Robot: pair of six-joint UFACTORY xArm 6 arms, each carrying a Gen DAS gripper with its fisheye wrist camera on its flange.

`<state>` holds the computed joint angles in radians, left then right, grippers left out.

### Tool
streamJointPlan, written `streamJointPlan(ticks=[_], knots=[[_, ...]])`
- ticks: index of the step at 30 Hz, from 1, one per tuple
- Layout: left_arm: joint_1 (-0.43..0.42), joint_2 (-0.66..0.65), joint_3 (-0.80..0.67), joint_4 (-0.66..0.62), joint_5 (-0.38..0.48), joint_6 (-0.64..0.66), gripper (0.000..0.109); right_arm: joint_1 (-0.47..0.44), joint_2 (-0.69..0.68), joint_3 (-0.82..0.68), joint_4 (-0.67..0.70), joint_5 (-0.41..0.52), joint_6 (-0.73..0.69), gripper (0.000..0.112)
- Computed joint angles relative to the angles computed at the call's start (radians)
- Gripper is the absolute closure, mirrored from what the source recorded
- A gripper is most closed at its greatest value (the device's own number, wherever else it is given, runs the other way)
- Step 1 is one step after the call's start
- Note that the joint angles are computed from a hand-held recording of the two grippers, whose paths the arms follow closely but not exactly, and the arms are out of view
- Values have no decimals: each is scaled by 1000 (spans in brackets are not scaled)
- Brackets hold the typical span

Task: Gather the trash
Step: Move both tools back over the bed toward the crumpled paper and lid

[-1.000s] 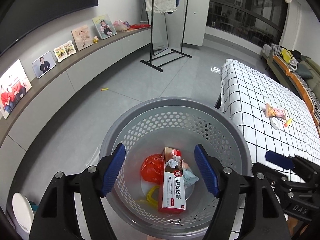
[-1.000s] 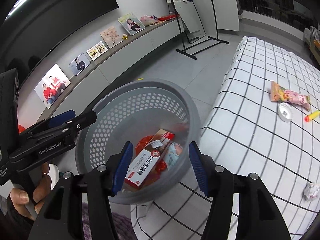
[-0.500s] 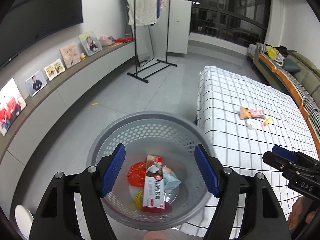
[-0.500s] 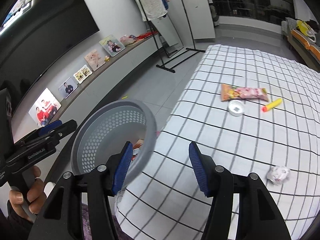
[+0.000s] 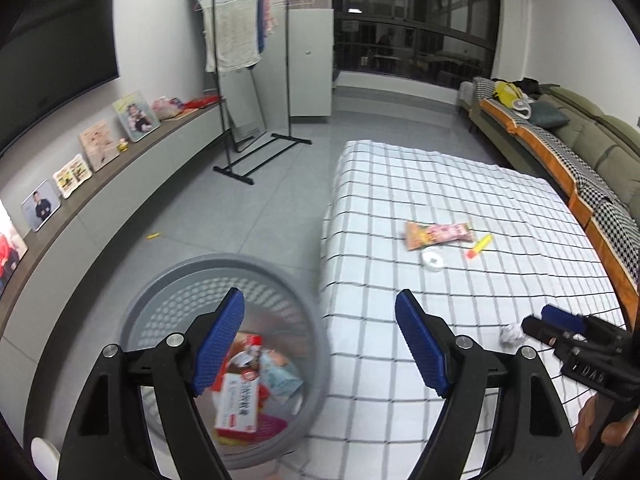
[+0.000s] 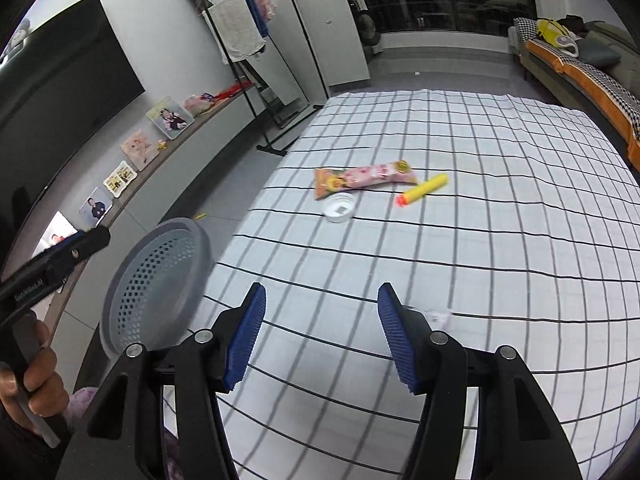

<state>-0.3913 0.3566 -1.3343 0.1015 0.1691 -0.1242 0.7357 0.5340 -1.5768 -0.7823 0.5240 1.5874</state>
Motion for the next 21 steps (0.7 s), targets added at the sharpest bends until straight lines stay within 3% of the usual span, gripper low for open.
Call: streamJointPlan(ticks=[7, 12, 21], knots=[[-51, 102, -135, 23, 32, -65, 31, -27, -32, 74, 48, -9, -80, 56], [-71, 179, -224, 36, 64, -98, 30, -56, -27, 118, 108, -67, -136, 56], [-79, 269, -309, 93, 121, -133, 30, -72, 31, 114, 218, -101, -233, 56]])
